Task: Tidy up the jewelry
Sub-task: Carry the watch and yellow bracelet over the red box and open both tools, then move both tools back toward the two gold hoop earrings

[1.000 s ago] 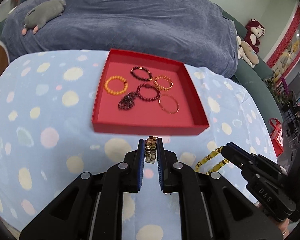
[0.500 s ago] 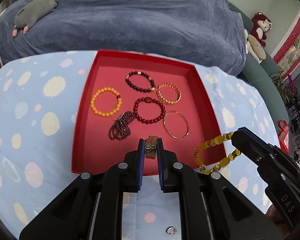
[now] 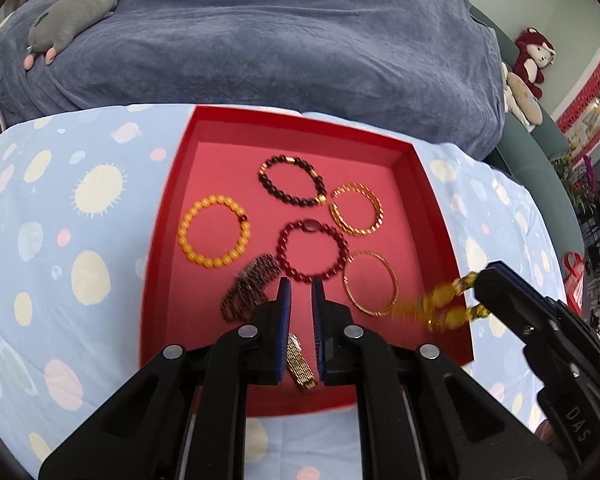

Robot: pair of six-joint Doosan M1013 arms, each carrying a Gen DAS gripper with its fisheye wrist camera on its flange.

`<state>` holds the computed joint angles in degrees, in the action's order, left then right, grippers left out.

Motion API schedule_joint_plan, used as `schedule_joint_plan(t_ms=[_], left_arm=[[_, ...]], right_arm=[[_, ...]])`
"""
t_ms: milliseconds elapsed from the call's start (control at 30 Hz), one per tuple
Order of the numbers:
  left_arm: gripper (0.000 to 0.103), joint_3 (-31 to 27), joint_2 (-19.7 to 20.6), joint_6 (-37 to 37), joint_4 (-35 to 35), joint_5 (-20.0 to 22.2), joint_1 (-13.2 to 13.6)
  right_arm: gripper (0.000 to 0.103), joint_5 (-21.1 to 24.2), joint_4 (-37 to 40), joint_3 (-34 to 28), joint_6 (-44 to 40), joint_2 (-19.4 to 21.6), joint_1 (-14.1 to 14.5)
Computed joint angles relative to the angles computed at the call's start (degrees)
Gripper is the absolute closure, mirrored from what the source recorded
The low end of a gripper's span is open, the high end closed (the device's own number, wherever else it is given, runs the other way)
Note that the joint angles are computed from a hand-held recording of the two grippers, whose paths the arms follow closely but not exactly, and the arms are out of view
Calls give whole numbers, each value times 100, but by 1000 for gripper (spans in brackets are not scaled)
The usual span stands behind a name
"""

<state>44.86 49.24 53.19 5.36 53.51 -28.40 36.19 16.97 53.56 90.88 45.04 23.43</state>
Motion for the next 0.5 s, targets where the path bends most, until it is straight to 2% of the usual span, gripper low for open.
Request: schedule_joint_plan(t_ms=[167, 333, 433, 500], left_arm=[[93, 235, -120, -202, 151, -74, 9], [92, 554, -274, -350, 229, -202, -1], [90, 629, -297, -435, 251, -199, -4], [80, 668, -312, -476, 242, -199, 1]], right_arm=[[94, 81, 48, -75, 9, 65, -22], [94, 138, 288, 122, -138, 0, -32], [93, 289, 158, 35, -81, 73, -9], [92, 318, 79, -9, 42, 118, -1]])
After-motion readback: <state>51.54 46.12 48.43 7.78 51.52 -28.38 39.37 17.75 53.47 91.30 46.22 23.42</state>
